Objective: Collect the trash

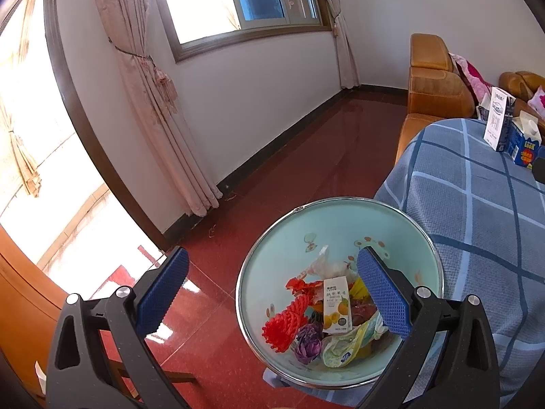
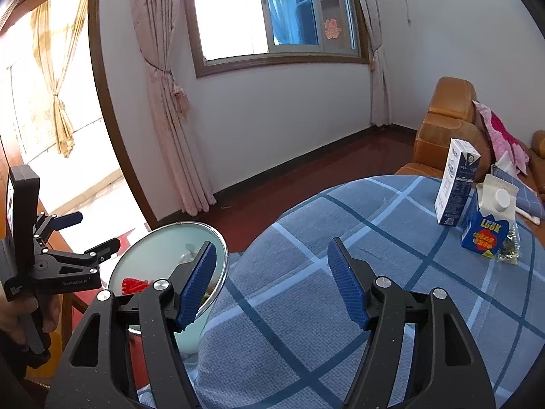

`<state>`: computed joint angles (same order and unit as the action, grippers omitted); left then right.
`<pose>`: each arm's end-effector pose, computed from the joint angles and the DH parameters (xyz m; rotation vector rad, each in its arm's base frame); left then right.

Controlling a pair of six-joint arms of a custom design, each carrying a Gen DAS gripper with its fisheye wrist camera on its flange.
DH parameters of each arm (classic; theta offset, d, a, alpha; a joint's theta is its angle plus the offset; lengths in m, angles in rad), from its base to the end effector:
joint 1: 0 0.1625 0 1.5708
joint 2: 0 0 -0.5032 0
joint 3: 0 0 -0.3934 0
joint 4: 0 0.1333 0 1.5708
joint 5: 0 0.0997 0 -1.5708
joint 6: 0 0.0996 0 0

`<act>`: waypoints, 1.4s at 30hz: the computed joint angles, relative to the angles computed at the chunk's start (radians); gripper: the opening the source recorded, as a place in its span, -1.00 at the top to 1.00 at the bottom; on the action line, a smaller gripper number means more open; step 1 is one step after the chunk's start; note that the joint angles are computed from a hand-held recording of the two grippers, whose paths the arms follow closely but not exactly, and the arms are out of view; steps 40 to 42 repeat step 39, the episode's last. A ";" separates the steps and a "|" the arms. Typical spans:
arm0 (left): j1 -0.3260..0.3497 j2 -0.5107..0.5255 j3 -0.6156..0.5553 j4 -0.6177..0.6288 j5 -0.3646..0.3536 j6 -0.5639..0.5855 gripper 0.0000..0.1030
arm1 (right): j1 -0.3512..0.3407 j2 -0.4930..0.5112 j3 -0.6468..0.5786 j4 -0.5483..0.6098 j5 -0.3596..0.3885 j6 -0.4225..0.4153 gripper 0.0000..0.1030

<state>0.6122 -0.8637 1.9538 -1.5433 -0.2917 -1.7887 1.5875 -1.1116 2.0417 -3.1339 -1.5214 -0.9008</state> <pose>-0.2996 -0.4898 0.0941 0.0366 1.8014 -0.9916 0.1482 -0.5950 0.2770 1.2553 -2.4907 0.8551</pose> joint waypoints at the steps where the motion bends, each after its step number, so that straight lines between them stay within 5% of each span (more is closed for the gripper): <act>1: 0.000 -0.001 0.004 -0.016 0.001 0.012 -0.88 | 0.000 0.000 0.000 -0.001 0.000 0.001 -0.31; 30: -0.003 0.007 0.013 -0.056 0.010 0.054 -0.88 | -0.006 -0.011 0.009 -0.025 -0.002 -0.003 -0.32; 34: -0.002 0.005 0.022 -0.118 0.002 0.098 -0.88 | -0.013 -0.002 -0.002 -0.075 -0.077 -0.012 -0.45; 39: -0.002 0.000 0.049 -0.236 -0.004 0.177 -0.88 | -0.069 0.033 -0.123 -0.087 -0.300 0.045 -0.52; 42: -0.002 0.000 0.049 -0.236 -0.004 0.177 -0.88 | -0.069 0.033 -0.123 -0.087 -0.300 0.045 -0.52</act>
